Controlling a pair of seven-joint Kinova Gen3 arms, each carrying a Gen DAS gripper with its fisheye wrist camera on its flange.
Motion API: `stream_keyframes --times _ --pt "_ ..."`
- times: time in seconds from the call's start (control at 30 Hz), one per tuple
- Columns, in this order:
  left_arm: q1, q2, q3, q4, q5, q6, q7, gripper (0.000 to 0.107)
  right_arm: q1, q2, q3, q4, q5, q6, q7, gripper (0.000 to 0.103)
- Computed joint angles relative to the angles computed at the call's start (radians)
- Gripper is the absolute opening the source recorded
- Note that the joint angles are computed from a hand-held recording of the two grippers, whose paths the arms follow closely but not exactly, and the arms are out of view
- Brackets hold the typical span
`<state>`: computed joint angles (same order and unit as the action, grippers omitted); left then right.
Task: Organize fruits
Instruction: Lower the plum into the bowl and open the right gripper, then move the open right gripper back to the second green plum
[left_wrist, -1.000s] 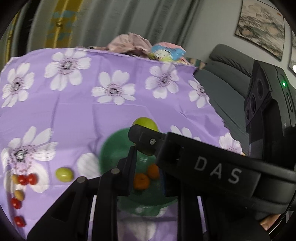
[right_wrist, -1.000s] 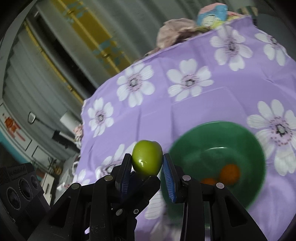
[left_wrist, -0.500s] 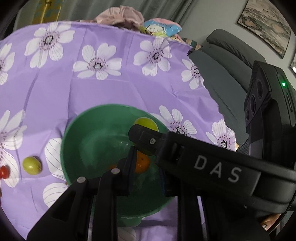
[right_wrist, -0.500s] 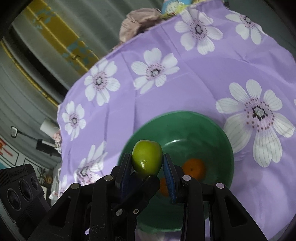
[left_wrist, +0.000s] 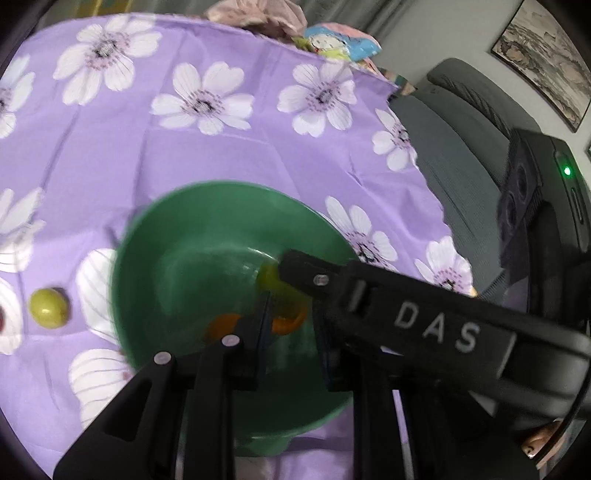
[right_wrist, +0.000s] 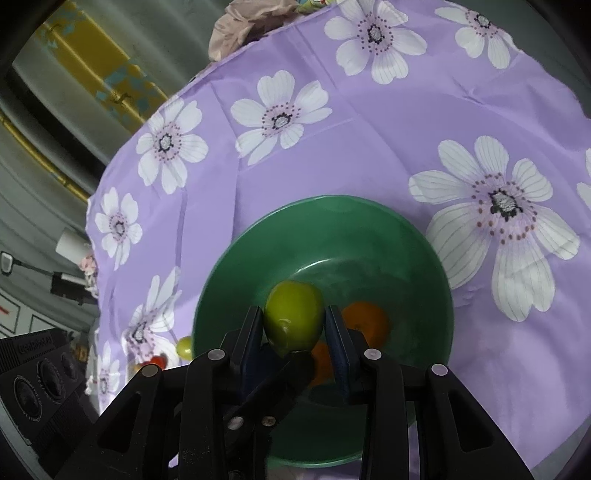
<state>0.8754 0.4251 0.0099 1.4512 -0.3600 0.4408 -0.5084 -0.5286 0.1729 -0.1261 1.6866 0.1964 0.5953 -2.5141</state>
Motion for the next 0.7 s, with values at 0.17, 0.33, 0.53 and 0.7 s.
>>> stream_keyframes --times 0.17,0.33,0.53,0.7 --pt "0.102 -0.039 -0.081 0.028 -0.147 0.071 0.101 0.037 -0.026 -0.018 0.008 0.013 0.070 -0.011 -0.071 0.044" --pt "0.159 -0.093 -0.110 0.090 -0.300 0.148 0.246 0.047 -0.079 -0.025 0.009 0.005 0.193 -0.004 -0.175 0.049" --pt "0.166 -0.197 -0.107 0.215 -0.396 0.283 0.404 0.059 -0.125 -0.014 -0.014 -0.016 0.292 -0.036 -0.223 0.058" --pt "0.121 -0.252 -0.084 0.288 -0.405 0.434 0.502 0.062 -0.173 0.064 -0.044 -0.117 0.263 0.011 -0.089 0.061"
